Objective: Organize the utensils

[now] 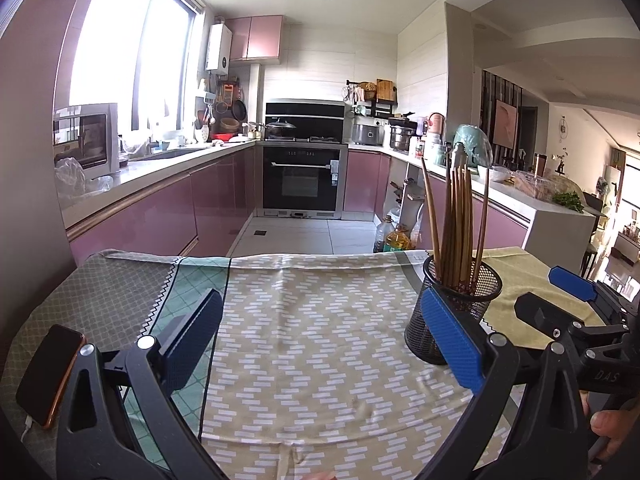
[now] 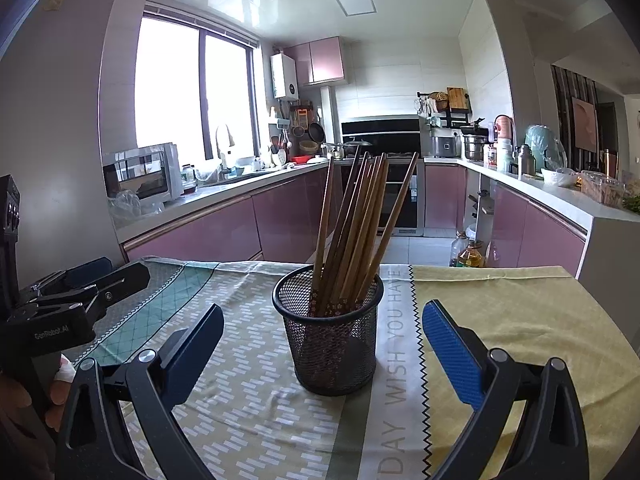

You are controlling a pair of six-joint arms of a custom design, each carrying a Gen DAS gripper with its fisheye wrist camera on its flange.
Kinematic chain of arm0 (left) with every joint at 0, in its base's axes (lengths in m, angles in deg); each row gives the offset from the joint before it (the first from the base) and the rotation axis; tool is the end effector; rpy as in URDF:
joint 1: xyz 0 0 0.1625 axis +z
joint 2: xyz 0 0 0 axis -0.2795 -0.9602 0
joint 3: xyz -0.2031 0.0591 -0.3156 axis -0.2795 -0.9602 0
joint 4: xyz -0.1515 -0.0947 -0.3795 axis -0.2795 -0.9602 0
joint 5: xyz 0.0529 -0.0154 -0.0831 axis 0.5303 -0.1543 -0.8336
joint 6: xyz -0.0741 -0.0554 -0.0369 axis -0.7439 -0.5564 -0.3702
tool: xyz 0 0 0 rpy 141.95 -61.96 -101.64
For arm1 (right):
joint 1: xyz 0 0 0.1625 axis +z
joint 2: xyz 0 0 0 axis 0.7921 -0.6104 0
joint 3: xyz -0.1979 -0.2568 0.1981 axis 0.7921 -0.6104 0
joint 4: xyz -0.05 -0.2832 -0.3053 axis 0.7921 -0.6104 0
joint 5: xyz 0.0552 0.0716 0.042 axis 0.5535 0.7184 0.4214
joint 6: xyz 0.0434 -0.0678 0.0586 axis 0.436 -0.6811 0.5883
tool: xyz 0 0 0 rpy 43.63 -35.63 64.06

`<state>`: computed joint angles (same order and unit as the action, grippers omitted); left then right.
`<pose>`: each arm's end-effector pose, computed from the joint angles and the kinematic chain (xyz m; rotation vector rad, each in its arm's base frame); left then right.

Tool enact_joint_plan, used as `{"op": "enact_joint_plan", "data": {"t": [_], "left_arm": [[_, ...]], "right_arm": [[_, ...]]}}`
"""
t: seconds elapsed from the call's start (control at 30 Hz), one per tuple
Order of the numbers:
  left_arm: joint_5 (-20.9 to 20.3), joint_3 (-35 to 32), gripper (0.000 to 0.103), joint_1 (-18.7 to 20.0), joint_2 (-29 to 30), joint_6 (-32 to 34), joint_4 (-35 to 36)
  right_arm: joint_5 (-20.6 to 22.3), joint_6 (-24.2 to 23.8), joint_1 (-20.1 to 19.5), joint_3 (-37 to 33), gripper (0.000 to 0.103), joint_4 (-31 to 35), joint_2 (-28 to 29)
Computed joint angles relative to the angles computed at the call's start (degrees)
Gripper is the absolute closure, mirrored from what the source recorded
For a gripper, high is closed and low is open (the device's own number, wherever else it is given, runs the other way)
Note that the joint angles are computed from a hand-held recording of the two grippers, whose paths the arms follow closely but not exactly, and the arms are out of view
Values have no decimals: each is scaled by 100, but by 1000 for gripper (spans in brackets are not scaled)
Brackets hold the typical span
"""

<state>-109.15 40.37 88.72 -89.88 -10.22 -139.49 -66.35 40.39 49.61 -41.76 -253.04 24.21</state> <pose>-0.0786 -0.8212 0.2701 0.7392 2.1422 -1.3560 0.2767 -0.7999 0.0475 0.7116 -2.1882 1.3814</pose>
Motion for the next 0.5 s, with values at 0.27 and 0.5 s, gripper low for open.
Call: {"op": "enact_joint_plan", "data": {"t": [0.27,0.5], "left_arm": [[1,113,6,-17,-45,34,-159],[17,154,6,-25,-49,41,-216]], "right_arm": [[-10,-37,12,-33,7,-17,42],[20,-14,8,-37,7,1,38]]}}
